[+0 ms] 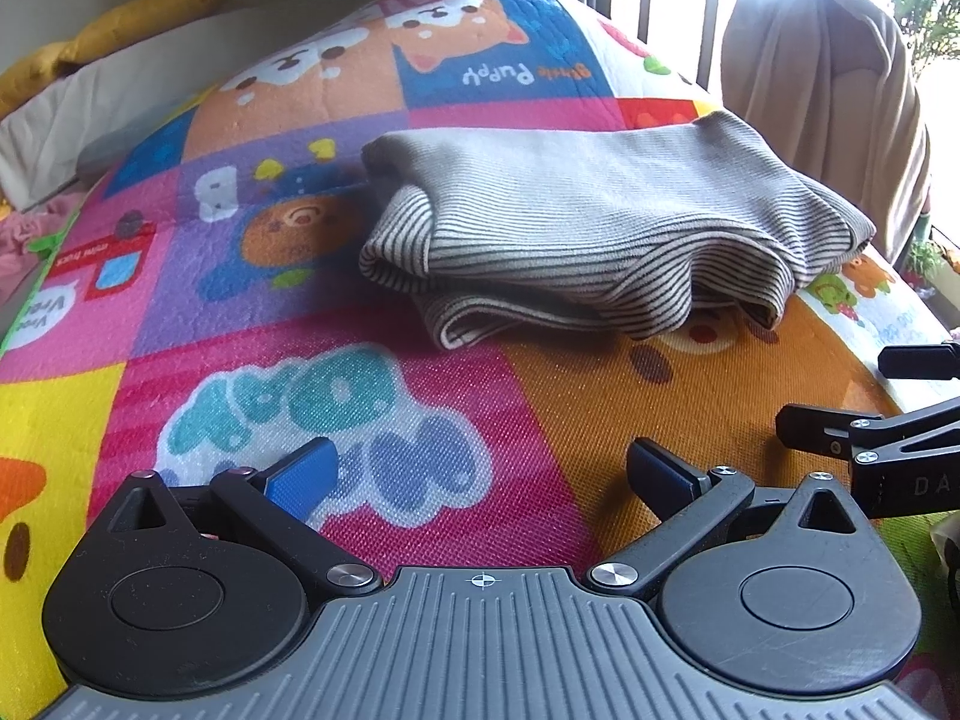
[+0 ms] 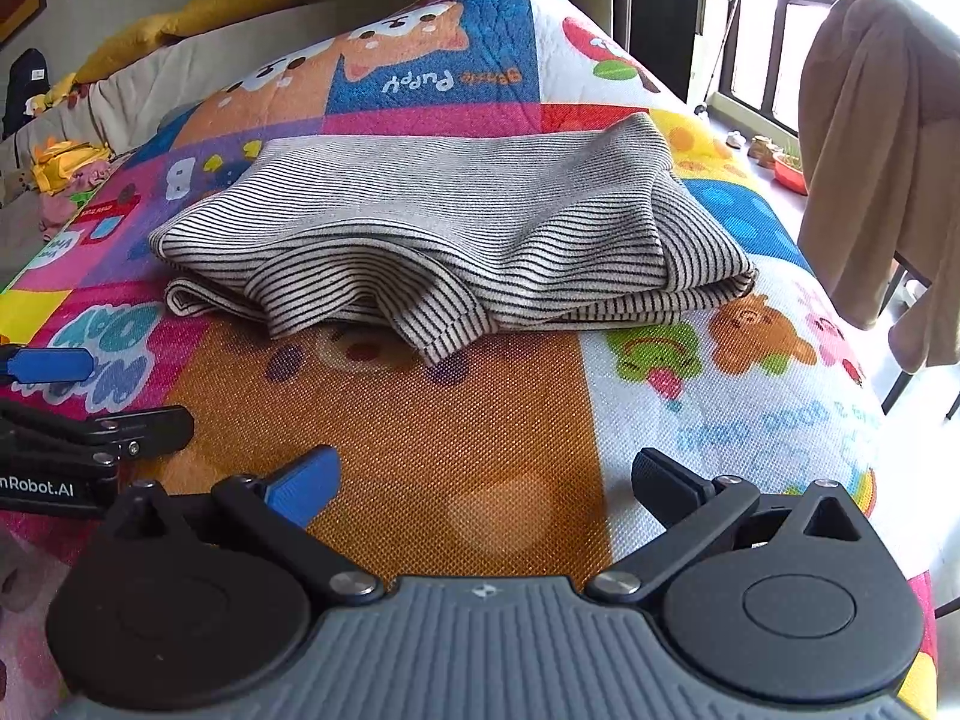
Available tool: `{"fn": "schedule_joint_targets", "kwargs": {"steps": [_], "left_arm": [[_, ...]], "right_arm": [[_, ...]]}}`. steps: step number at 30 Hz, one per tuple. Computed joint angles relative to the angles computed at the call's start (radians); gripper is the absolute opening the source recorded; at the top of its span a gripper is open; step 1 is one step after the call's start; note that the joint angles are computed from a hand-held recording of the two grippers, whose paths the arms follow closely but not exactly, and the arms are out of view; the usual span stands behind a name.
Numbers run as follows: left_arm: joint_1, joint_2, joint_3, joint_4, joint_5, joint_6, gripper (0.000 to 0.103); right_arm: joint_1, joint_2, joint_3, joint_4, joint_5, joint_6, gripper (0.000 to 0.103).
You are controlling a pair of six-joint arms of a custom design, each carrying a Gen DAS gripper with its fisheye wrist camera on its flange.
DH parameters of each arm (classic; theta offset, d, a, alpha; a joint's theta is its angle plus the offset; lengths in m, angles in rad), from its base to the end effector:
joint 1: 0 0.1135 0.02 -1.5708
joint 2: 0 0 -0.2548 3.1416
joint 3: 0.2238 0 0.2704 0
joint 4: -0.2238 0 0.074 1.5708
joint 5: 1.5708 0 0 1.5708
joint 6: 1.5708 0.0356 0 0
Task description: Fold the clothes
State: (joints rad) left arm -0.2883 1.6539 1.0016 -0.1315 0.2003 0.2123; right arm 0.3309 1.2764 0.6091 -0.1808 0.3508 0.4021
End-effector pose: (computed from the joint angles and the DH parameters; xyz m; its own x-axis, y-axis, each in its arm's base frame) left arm 0.3472 -0.1103 0.1782 -0.5745 0.3858 -0.7219 0.5471 0.8370 0.0119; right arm 0.2512 0.0733 0.1607 -0.6880 0.1522 -0.7095 0.1947 0.9806 0.0217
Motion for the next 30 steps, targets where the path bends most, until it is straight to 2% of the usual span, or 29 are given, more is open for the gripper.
{"fn": "schedule_joint_targets", "kwargs": {"steps": [6, 9, 13, 14, 17, 20, 22, 26, 29, 30], "left_arm": [[0.010, -0.003, -0.003, 0.003, 0.018, 0.023, 0.103], [0.023, 0.000, 0.014, -0.019, 0.024, 0.039, 0.103], [0.048, 0.004, 0.042, -0.031, 0.019, 0.050, 0.103], [0.051, 0.010, 0.058, -0.042, 0.009, 0.049, 0.103], [0.064, 0.030, 0.101, -0.064, -0.004, 0.051, 0.103], [0.077, 0.045, 0.135, -0.080, 0.003, 0.061, 0.103], [0.083, 0.054, 0.155, -0.086, 0.009, 0.067, 0.103], [0.091, 0.077, 0.201, -0.097, 0.029, 0.080, 0.103], [0.096, 0.098, 0.230, -0.085, 0.055, 0.088, 0.103], [0.097, 0.107, 0.239, -0.075, 0.068, 0.090, 0.103]], "right_arm": [[-0.043, 0.023, 0.055, -0.058, -0.069, -0.058, 0.103], [-0.041, 0.017, 0.067, -0.051, -0.057, -0.127, 0.103], [0.037, -0.001, 0.021, 0.162, 0.149, -0.368, 0.103], [0.039, 0.022, 0.030, 0.198, 0.164, -0.427, 0.103], [0.015, 0.134, 0.123, 0.189, 0.152, -0.542, 0.103], [-0.010, 0.239, 0.210, 0.173, 0.165, -0.580, 0.103], [-0.019, 0.287, 0.234, 0.230, 0.220, -0.602, 0.103], [-0.038, 0.318, 0.256, 0.331, 0.265, -0.628, 0.103], [-0.024, 0.339, 0.239, 0.466, 0.342, -0.705, 0.103], [-0.027, 0.347, 0.245, 0.474, 0.342, -0.720, 0.103]]}}
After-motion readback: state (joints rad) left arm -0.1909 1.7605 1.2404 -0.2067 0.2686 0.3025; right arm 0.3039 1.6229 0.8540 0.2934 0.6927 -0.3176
